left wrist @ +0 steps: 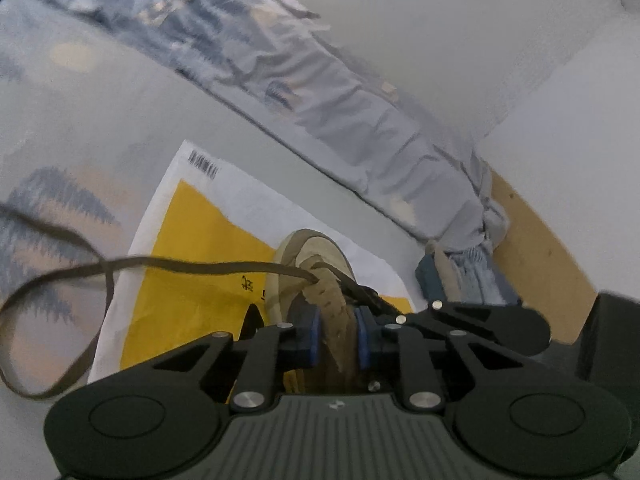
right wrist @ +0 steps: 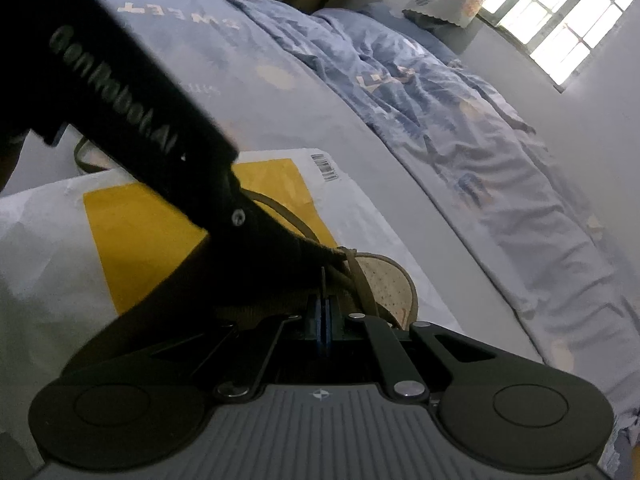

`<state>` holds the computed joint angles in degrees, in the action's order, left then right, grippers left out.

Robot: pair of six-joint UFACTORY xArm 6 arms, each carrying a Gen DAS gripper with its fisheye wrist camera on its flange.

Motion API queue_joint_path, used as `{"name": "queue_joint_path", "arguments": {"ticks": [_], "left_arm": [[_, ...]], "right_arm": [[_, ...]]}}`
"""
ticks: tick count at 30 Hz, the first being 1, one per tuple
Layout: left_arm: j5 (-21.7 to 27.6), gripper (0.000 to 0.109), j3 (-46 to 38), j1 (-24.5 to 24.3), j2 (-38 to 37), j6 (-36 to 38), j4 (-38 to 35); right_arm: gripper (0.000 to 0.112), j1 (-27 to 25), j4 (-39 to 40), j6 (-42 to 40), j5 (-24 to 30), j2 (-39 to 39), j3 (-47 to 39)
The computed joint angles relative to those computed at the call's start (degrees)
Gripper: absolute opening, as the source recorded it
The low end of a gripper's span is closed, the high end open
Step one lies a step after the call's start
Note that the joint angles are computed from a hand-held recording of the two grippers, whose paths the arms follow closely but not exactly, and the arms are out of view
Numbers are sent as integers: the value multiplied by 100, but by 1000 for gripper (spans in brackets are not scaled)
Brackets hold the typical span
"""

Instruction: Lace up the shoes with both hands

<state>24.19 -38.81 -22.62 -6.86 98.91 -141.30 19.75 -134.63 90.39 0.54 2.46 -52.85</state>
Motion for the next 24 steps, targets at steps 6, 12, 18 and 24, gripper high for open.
{"name": "queue_joint_path", "arguments": {"ticks": [6,12,18,24], "left_arm": [[687,18,264,344,36,-853,296],[1151,18,356,560,134,-1320,476],[1097,16,288,493,187,-1119,329],[908,16,215,381,175,-839,243]], "right_arm": [[1,-15,790,-1010,103,4,115],[1,-5,1128,-1519,176,24,130],[1,69,1332,-1896,335,21,173],[1,105,1281,-1935,391,38,170]]}}
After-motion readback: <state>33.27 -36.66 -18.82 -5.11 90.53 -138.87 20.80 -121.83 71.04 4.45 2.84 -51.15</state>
